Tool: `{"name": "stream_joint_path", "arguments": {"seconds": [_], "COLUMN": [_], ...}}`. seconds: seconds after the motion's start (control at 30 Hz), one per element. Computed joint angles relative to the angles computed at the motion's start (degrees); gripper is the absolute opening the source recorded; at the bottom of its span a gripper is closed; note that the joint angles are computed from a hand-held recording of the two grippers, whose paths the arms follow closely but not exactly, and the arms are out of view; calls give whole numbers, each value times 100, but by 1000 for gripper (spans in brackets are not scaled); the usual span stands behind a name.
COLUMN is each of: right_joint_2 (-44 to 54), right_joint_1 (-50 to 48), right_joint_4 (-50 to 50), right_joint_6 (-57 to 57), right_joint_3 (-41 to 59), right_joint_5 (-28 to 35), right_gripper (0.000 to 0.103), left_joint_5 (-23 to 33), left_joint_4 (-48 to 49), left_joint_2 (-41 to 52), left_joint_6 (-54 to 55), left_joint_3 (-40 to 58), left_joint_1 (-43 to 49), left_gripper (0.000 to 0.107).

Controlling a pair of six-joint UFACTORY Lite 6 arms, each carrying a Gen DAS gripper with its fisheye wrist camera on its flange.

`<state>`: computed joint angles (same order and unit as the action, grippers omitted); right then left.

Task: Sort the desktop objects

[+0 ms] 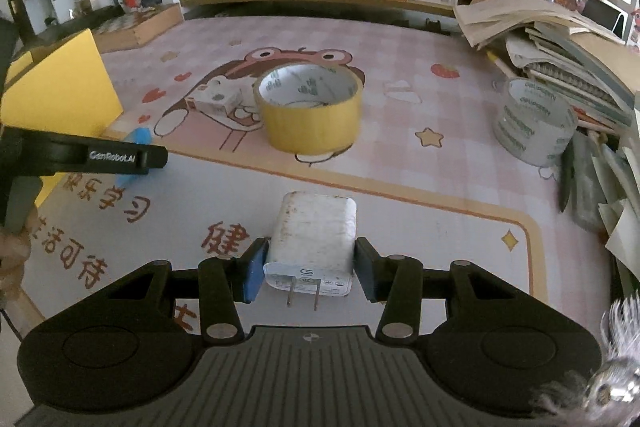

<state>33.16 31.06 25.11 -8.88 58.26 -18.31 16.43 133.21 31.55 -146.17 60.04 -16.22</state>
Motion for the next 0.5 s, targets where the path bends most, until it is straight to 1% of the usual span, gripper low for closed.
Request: {"name": "stream_joint_path", "arguments": {"seconds": [0.07, 0.13, 0.23, 0.37, 0.5], "right_joint_2": [-1, 3, 57, 146, 256], "right_joint_1": [9, 15, 15, 28, 23], "right_joint_4": [40, 100, 223, 377, 511], "right_joint_6": [-44, -129, -291, -481, -612], "right_joint_3": [-33, -20, 46, 162, 320], "right_joint_5": [-35, -29, 24, 80, 116], "right_gripper": [43, 43, 43, 44, 44], "left_joint_5": [23, 48, -71, -28, -18], "left_joint_4": [234, 411, 829, 1632, 2413], "left_joint_2": [11, 7, -106, -562, -1225], "left_joint_6": [-211, -369, -885, -1742, -2530], "left_joint_3": [-17, -43, -122, -530, -1094], "left_joint_1": [14, 34, 160, 228, 242], "left_gripper": [45, 40, 37, 35, 35]}}
